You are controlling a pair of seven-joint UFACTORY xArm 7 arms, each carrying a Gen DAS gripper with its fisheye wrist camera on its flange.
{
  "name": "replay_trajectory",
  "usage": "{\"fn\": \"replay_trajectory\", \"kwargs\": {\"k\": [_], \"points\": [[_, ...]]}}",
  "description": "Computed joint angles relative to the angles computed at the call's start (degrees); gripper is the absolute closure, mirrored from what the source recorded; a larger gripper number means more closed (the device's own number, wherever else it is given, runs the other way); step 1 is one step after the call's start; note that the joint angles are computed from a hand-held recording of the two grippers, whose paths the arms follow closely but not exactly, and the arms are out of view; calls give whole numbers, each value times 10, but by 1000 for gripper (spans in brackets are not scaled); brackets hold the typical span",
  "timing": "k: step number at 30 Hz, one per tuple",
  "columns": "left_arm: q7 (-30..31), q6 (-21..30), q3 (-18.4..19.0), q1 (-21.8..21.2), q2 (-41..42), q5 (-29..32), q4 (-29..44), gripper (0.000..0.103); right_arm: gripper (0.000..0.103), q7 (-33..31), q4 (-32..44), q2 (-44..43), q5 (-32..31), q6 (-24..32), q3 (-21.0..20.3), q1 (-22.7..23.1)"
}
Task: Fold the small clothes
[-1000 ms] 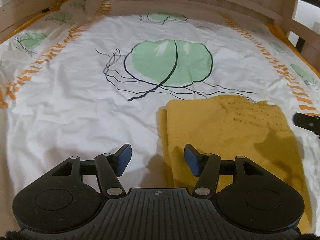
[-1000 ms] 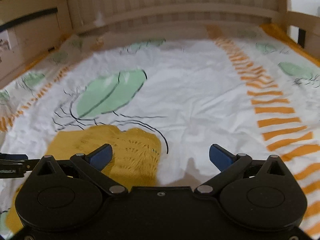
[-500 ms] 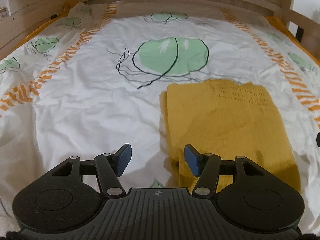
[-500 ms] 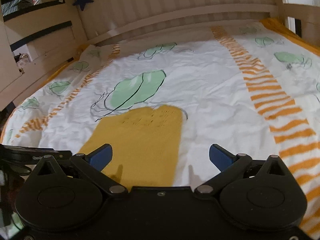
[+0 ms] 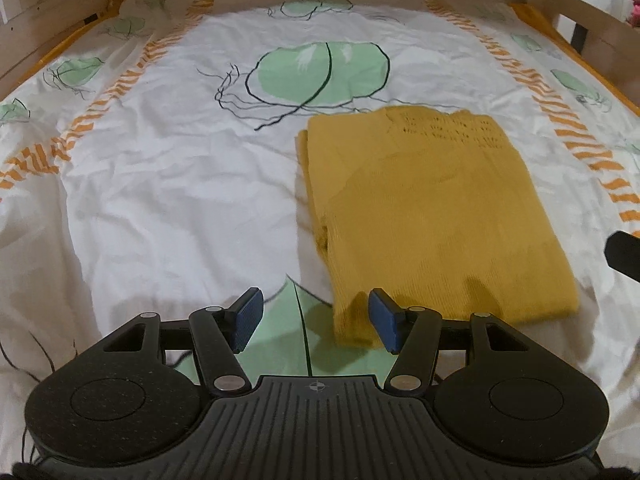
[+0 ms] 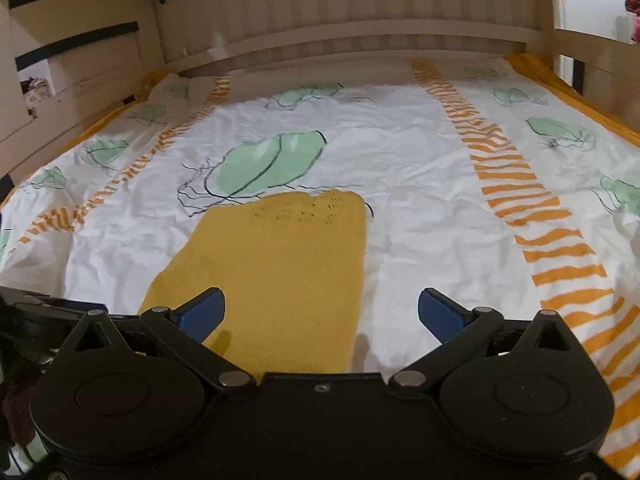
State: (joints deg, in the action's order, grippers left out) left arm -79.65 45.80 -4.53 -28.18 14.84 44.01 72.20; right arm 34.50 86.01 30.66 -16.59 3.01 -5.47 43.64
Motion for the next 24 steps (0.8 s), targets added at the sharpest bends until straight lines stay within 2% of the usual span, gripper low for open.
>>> {"fn": "replay_trajectory", "kwargs": {"k": [2,3,7,10,24], "points": [[-4,-1,-1,0,-3,-4,-4,46,1,20,3,0,-4,18,-22,20],[-5,0,-2,0,-4,-6,-5,46,1,21,3,-1,-6,24,-17,16],[-7,-7,-4,4,-9,-19,-11,46,1,-9,-3,-4,13,29,48,-36],[-6,-10,-4,6,-9,-24,-13,46,1,-16,-8,-5,28,29,63,-48],[3,-13,-3,7,-8,-34,-13,47,1,-8,-1,-2,40,53,61,-44]]}}
